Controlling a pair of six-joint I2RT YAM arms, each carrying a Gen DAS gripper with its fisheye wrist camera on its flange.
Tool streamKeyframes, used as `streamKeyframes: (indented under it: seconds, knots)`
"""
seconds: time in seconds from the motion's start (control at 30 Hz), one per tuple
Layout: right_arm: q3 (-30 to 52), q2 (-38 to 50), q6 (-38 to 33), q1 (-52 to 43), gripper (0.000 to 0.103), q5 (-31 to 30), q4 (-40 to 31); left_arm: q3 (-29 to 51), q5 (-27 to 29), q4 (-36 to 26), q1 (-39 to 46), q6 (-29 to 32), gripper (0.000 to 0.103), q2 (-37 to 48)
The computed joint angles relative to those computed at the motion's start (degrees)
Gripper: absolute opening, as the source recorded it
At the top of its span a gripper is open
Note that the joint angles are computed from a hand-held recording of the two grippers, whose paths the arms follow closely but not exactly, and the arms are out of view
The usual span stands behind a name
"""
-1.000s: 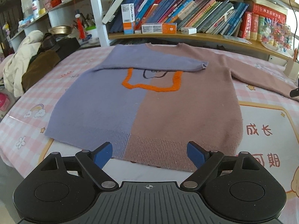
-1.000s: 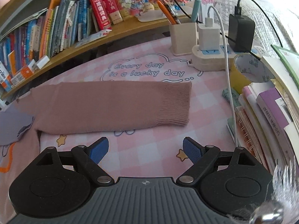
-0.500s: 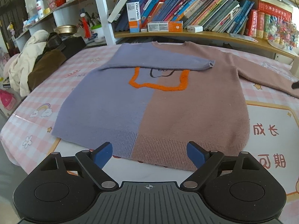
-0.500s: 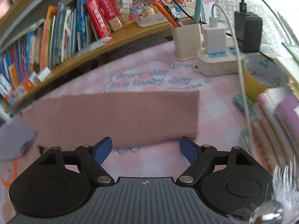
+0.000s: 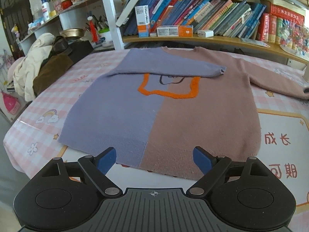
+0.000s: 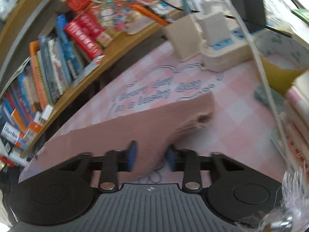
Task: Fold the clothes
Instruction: 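Close the right tool on the mauve sleeve cuff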
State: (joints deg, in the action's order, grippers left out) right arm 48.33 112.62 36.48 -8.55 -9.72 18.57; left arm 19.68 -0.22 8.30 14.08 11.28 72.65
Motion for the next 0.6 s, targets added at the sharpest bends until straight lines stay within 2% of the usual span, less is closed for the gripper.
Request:
streamKeyframes:
  seconds: [0.1, 0.37, 0.6]
  knots:
    - [0.68, 0.47, -0.57, -0.91, 0.006, -1.13, -1.21, -0.04, 0.82, 0.68, 0.7, 0.41, 0.089, -0.09]
    - [0.07, -5.66, 0.45, 0.36, 0.005, -2.93, -0.97, 0.52, 5.98, 3.36, 4.09, 3.49, 0.089, 0.88]
    - [4.09, -11.46, 0.49, 7.24, 0.005, -1.82, -2.84, 2.89, 15.07, 6.48, 11.9, 7.64, 0.089, 5.63]
